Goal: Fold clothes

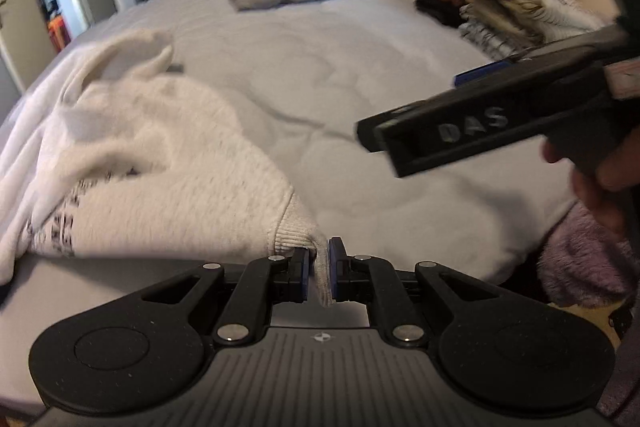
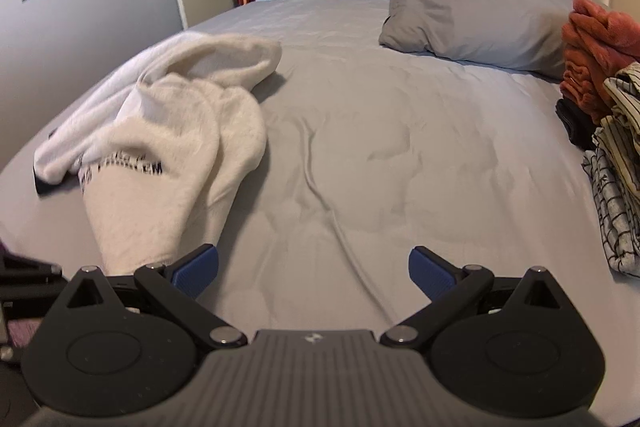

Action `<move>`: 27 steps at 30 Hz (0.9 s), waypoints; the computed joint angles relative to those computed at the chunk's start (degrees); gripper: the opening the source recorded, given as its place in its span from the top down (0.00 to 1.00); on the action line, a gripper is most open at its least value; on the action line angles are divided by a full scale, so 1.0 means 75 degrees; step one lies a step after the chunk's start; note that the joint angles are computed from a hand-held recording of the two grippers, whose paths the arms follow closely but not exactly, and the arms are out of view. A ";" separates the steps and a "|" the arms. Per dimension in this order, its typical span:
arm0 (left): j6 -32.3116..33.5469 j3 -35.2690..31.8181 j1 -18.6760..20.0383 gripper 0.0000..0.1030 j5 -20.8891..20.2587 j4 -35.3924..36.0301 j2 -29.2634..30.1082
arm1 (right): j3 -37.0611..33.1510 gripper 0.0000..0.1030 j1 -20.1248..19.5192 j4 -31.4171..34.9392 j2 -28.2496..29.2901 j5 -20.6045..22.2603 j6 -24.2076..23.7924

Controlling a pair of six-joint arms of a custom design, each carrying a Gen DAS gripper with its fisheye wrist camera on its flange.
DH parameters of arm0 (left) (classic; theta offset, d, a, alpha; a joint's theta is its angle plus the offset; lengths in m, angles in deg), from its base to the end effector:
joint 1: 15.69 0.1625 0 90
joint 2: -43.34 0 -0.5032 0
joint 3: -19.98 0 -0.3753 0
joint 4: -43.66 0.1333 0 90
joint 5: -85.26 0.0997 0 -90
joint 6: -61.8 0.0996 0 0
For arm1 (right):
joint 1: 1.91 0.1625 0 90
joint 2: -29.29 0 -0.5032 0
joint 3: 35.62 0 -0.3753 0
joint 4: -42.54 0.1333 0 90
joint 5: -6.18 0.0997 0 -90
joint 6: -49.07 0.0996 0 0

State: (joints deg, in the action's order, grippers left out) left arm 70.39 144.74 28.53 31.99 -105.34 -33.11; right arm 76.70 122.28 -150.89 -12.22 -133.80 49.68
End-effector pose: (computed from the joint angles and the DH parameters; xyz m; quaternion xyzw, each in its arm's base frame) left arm -0.2097 -0.4732 0.3115 0.4056 0.8540 -0.1838 0.2691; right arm 0.3948 -0.4797 0.1413 0.1377 -0.8671 0.3641 0.3108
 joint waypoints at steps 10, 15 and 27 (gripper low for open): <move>-0.0541 -0.0188 0.0330 0.50 -0.0328 0.0324 -0.0106 | -0.0062 0.01 -0.0060 0.0108 0.0183 0.0238 -0.0174; -0.0613 -0.0126 0.0347 0.42 0.0026 0.0118 -0.0280 | -0.0205 0.01 -0.0093 0.0281 0.0282 0.0211 -0.0053; -0.1499 -0.0703 0.0975 0.42 0.0940 -0.0258 0.0336 | -0.0836 0.01 -0.0272 0.0969 0.0668 0.0787 0.0003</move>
State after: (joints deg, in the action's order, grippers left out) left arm 59.16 139.47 35.85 39.04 -107.27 -30.58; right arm 70.43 120.23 -143.62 -7.20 -127.90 49.70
